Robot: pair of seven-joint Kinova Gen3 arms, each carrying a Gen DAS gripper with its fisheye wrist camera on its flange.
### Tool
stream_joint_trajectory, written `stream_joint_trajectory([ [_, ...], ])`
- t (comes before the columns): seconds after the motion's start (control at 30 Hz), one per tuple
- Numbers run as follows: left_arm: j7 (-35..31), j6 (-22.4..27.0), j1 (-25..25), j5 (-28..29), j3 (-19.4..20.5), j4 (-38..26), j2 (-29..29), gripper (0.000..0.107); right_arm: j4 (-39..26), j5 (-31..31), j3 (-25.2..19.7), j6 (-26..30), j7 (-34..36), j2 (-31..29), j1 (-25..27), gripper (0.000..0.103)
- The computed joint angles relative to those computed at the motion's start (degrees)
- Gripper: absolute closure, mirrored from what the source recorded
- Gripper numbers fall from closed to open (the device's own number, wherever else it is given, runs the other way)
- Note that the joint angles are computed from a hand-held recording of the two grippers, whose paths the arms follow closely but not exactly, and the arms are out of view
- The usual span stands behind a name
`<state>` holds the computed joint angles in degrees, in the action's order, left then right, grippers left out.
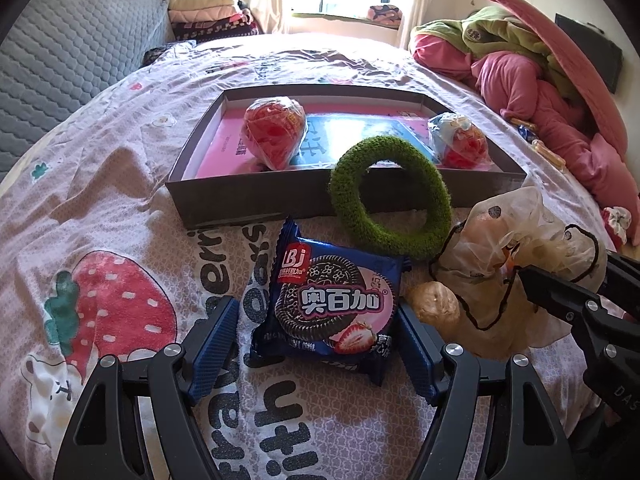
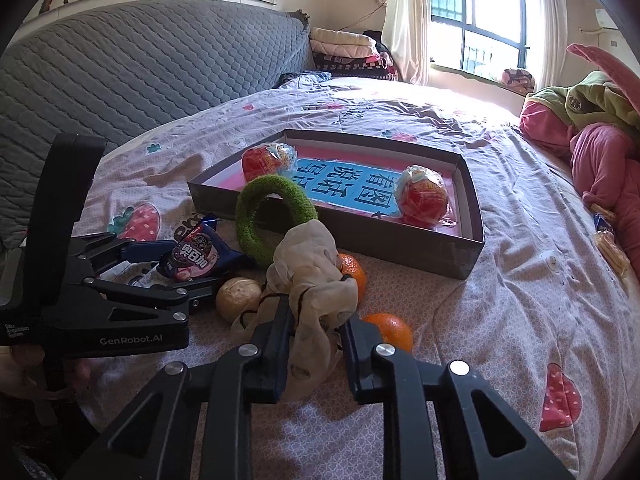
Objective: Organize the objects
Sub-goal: 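Grasp the white mesh bag with the right tool while the left tool grasps the cookie pack, then lift the cookie pack and mesh bag and carry them toward the tray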
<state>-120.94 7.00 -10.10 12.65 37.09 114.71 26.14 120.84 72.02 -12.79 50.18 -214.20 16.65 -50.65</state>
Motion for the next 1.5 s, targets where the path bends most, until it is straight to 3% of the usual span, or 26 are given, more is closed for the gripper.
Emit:
stream_joint_trajectory([
  [0.1, -0.8, 0.3, -2.4, 0.3, 2.6, 0.1, 0.5, 0.043, 0.4, 0.6, 0.0, -0.4, -0.9, -0.2, 0.1, 0.083],
  [0.23, -1.0, -0.8, -2.1, -0.1, 2.4, 0.8, 0.0, 0.048, 1.0, 1.5, -0.1, -0.5, -2.7, -0.5, 0.3, 0.083],
  [0.87, 2.5, -3.7, -8.4, -4.3, 8.7, 3.6, -0.9, 0.05, 3.8, 6.4, -1.8, 1.0, -9.4, -1.7, 0.5, 0.083],
  [1.27, 6.5, -6.2, -13.3, -7.9, 14.3, 6.8, -3.8, 0.05, 5.0, 10.1, -3.9, 5.4, -12.9, -2.2, -0.8, 0.083],
  [1.5, 10.6, -6.7, -14.6, -11.1, 15.8, 7.5, -5.1, 0.05, 5.6, 11.2, -4.7, 10.6, -15.0, -2.0, -2.7, 0.083],
])
